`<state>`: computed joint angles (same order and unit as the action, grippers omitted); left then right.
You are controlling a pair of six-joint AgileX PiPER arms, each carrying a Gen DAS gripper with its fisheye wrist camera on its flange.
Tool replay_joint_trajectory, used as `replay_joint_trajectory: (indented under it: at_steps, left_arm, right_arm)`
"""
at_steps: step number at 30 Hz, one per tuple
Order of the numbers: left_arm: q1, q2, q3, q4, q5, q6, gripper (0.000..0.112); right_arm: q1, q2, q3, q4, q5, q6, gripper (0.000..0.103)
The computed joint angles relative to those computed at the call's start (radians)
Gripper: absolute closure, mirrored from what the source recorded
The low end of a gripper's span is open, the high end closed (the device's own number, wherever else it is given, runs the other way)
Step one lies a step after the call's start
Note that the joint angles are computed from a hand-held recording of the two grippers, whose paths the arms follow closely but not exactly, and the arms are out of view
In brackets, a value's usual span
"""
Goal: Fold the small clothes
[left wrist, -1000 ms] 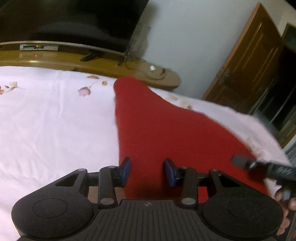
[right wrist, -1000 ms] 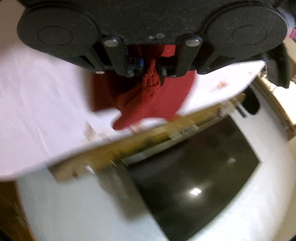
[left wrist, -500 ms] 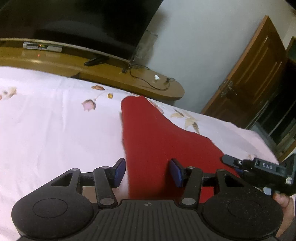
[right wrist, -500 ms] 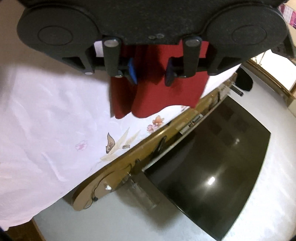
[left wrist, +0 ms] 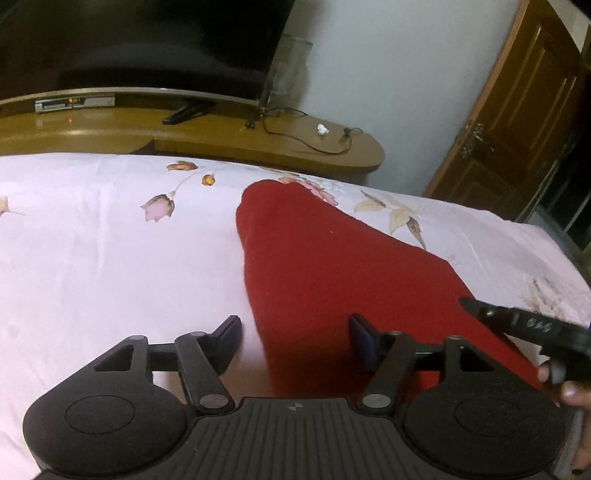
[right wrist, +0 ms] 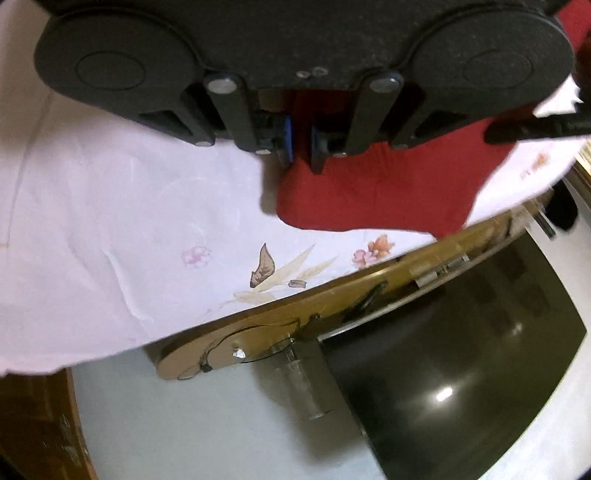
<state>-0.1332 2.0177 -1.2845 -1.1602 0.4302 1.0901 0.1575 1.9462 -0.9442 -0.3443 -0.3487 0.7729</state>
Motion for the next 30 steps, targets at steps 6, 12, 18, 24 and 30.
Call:
replay_joint_trajectory:
  at_steps: [6,12,18,24,30]
  left_arm:
    - [0.075,-0.2,0.249,-0.349,0.037,0.407,0.048]
    - [0.052,-0.198,0.342,-0.392,0.011,0.539,0.039]
    - [0.129,-0.258,0.37,-0.304,0.09,0.425,0.043]
    - [0.196,-0.321,0.515,-0.312,0.16,0.505,0.043]
    - [0.221,-0.347,0.583,-0.347,0.124,0.61,0.043]
  right_arm:
    - [0.018,-0.232,0.233,0.187,-0.118,-0.165,0.074]
    - [0.159,-0.355,0.323,0.346,-0.052,-0.452,0.077]
    - [0.176,-0.291,0.242,0.661,0.109,-0.649,0.073]
    - [0.356,-0.446,0.385,0.781,0.0,-0.827,0.074]
    - [0.354,-0.338,0.35,0.968,0.063,-1.043,0.084]
